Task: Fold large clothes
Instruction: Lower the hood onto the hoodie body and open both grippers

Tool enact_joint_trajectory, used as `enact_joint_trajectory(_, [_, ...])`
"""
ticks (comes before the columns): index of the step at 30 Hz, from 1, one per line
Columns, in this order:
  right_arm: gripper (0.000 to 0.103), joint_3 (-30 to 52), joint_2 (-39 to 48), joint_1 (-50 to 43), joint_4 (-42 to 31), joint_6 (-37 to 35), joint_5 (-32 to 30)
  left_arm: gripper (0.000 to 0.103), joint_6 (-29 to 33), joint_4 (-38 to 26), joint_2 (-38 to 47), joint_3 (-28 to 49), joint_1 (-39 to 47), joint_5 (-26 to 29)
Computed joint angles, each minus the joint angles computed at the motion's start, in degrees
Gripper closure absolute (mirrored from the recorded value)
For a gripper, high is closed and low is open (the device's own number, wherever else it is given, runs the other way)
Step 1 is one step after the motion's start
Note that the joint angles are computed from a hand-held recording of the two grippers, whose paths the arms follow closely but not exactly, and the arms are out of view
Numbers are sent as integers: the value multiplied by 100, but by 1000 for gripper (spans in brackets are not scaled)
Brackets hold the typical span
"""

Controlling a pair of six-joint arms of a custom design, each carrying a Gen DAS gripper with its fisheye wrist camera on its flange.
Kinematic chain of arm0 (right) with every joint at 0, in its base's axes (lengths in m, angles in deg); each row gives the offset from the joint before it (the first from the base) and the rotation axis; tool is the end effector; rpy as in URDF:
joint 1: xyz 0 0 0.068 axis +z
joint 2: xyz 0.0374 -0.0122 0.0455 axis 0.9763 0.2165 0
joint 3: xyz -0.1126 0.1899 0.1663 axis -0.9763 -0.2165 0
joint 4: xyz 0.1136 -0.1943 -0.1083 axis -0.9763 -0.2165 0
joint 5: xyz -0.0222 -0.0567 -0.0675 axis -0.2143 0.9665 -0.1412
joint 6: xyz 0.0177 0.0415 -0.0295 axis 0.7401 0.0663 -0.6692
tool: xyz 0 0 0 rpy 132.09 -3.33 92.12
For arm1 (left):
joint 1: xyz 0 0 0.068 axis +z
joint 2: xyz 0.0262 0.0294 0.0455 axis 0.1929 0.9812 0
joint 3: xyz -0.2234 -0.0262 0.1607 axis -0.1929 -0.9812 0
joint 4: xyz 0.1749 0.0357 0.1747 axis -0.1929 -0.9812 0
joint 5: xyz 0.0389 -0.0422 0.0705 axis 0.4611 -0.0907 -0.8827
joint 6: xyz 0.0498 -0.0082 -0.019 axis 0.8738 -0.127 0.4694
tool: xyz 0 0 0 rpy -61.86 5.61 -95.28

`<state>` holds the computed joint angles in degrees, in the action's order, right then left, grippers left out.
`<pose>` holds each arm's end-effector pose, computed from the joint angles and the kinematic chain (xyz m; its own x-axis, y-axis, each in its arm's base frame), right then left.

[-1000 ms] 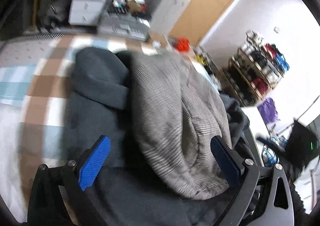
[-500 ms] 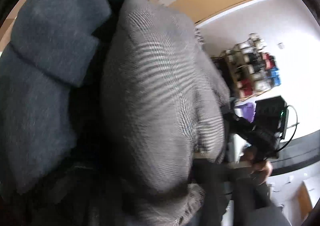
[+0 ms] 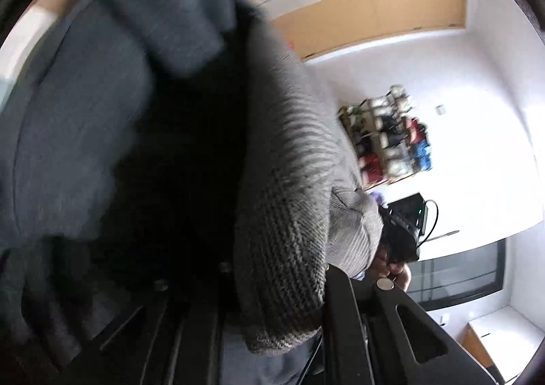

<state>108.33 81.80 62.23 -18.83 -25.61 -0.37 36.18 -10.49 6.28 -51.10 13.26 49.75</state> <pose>0.4135 -0.0855 0.2496 -0.9104 0.1256 -0.3942 -0.1818 0.7344 0.6539 0.1370 -0.0211 0.1892 -0.8315 -0.5208 -0.1931 -0.0887 0.4677 -0.8794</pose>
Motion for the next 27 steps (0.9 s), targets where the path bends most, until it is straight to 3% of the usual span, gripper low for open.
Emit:
enact_joint_trajectory(1, [98,-78,13,2,16,-95,89,95,245,-235,160,139,152,17])
enact_joint_trajectory(3, [97,-272,-105,110,130,-327,272,91,124,-357,154,136,53,-239])
enact_joint_trajectory(8, [95,-572,-1042,463,53,-1282,1335,86,742,-1358,-51,815,37,-539])
enact_joint_trajectory(11, [94,-1174,-1831,515,447,-1701,1489,81,853,-1993,-465,1412,-378,-1419])
enact_joint_trajectory(13, [94,-1328,-2053,482,458,-1792,1261,81,910,-2034,-425,1578,-535,-1750])
enact_joint_trajectory(17, [94,-1419,-2116,730,-24,-2024,437,81,1191,-1967,-416,1138,-237,-1538])
enact_joint_trajectory(19, [94,-1499,-1926,1119,-173,-2136,490,81,1035,-2024,-529,873,-462,-1745])
enact_joint_trajectory(20, [94,-1625,-1878,1338,-46,-2094,680,81,1057,-1987,-505,717,-441,-1716])
enact_joint_trajectory(22, [94,-2148,-1765,1846,341,-2035,1744,81,1185,-2218,-432,632,-258,-1618])
enact_joint_trajectory(24, [94,-2798,-1730,2093,888,-2053,2710,80,1484,-2485,-620,639,433,-1062])
enact_joint_trajectory(27, [94,-3219,-1959,1872,1061,-2240,2515,77,1615,-2664,-776,918,546,-1082])
